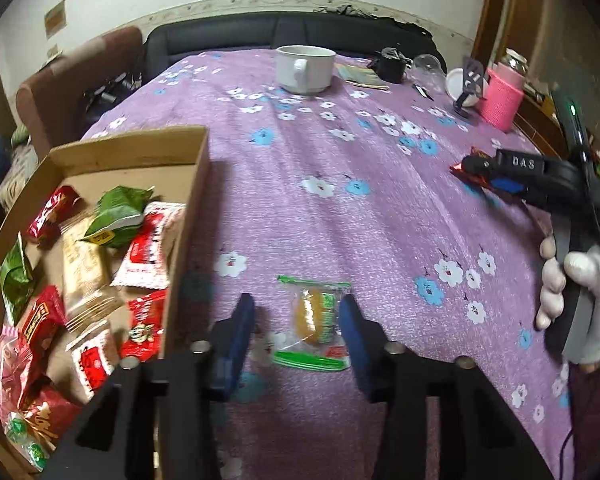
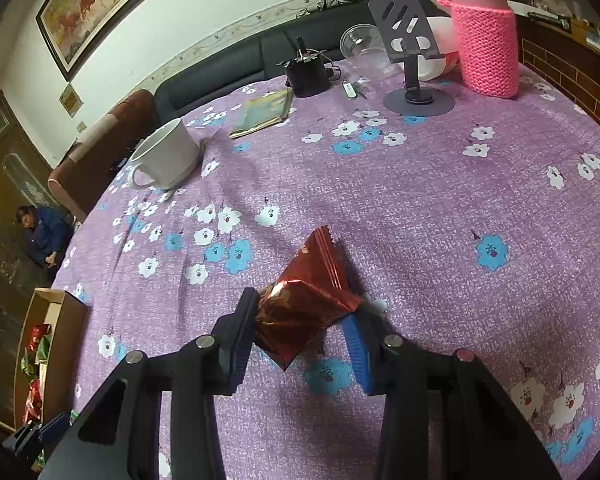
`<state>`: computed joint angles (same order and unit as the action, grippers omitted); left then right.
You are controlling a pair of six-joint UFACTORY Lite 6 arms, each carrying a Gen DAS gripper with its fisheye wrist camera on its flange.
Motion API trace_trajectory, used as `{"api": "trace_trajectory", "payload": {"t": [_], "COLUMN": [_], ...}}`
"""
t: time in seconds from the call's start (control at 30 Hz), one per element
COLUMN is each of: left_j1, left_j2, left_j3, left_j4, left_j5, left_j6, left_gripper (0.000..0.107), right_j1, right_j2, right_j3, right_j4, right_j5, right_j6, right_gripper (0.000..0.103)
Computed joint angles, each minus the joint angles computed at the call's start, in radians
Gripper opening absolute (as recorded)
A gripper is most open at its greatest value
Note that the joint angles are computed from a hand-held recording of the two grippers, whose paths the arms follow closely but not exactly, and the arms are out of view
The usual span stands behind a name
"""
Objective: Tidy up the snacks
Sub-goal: 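Grasp the clear cake bag with left tool while right grasps red-gold packet, then carry both snacks into the cardboard box and open both tools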
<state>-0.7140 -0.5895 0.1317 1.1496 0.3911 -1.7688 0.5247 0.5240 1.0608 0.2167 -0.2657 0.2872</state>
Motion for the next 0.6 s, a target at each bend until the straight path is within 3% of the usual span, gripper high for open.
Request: {"api": "trace_trajectory", "payload": {"t": [0.03, 0.1, 0.2, 0.33, 0.37, 0.47, 0.5, 0.6], "left_j1": [0.001, -0.101, -0.210, -0.125, -0.146, -0.159, -0.167, -0.139], "left_j2": [-0.059, -0.128, -0.042, 0.136, 0.174, 0.198, 0.179, 0.033], "left_j3": [-0.015, -0.023, 0.016, 0.053, 0.059, 0.069, 0.064, 0.015], "left_j4": [-0.064, -0.096, -0.032, 0.061, 0.121, 0.143, 0.124, 0.022], "left_j5": [0.003, 0.102, 0.190, 0.076, 0.094, 0.096, 0.105, 0.076], "left_j6": [0.061, 0.058, -0.030, -0.096, -0.153, -0.163, -0.141, -0.031], "left_gripper": [0.040, 0.042, 0.070, 0.072, 0.072, 0.055, 0.030, 0.027], "right_j1": [0.002, 0.003, -0.001, -0.003, -0.001, 0.008, 0.011, 0.021], "right_j2": [-0.002, -0.008, -0.022, -0.037, -0.040, -0.047, -0.051, -0.063], "right_j3": [-0.004, -0.015, -0.039, -0.064, -0.067, -0.075, -0.080, -0.093], "right_j4": [-0.002, -0.013, -0.053, -0.083, -0.076, -0.031, -0.014, 0.026], "right_j5": [-0.003, -0.008, -0.017, -0.028, -0.030, -0.035, -0.038, -0.051], "right_j6": [0.002, 0.012, 0.055, 0.089, 0.082, 0.038, 0.022, -0.012], "right_gripper": [0.040, 0.040, 0.040, 0.040, 0.040, 0.040, 0.040, 0.040]}}
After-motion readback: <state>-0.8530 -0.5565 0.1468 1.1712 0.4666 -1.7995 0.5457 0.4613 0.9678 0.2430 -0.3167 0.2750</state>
